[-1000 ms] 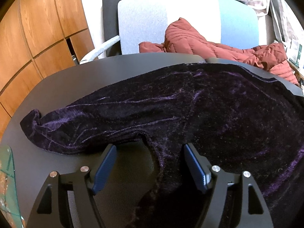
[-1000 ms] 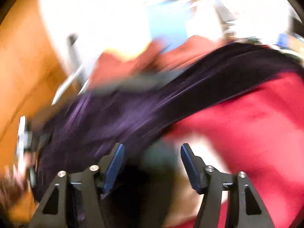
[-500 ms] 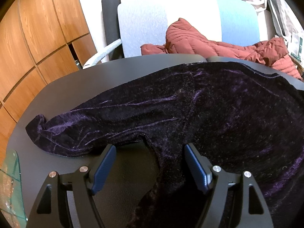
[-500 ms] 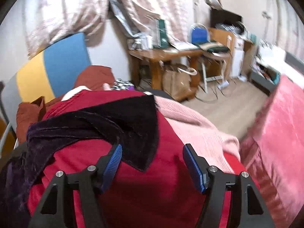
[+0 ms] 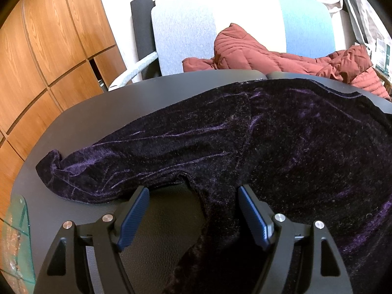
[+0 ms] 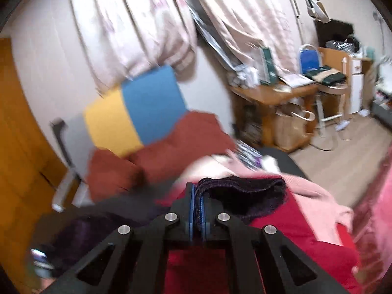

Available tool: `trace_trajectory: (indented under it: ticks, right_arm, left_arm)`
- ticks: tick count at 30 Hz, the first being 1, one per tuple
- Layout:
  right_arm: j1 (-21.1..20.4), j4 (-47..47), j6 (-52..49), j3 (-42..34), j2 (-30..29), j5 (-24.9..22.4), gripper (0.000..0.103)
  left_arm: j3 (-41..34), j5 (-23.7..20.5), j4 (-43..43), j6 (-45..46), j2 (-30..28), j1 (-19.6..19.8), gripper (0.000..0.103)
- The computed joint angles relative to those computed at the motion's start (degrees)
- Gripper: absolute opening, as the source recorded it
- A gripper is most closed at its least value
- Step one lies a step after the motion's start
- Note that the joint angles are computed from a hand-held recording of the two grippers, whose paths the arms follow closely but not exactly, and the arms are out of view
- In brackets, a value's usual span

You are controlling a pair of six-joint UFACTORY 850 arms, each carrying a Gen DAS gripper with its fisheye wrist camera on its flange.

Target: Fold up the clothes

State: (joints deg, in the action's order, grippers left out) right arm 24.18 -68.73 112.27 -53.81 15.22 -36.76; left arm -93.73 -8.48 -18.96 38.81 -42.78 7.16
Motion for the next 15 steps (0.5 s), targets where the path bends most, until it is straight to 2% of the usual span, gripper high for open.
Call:
trace_trajectory:
  ticks: [3, 6, 12, 15]
  right_arm:
    - [2.6, -3.3, 3.4, -5.1, -1.3, 1.8, 0.004]
    - [4.6, -2.7, 2.2, -10.1, -4.3, 3.4, 0.004]
    - [7.1, -12.3, 14.5, -18.1, -13.6, 14.1, 0.004]
    - [7.7, -22.5, 25.6, -24.1, -21.2, 20.1, 0.004]
  left_arm:
    - [-0.2, -0.4, -1.8, 1.6, -0.1, 0.1, 0.077]
    - [-0.4, -0.9, -3.8, 3.2, -0.2, 0.2, 0.077]
    - [-0.9, -1.8, -7.3, 6.0, -0.6, 0.5, 0.077]
    - [-0.8, -1.8, -7.7, 6.4, -0.5, 0.4, 0.077]
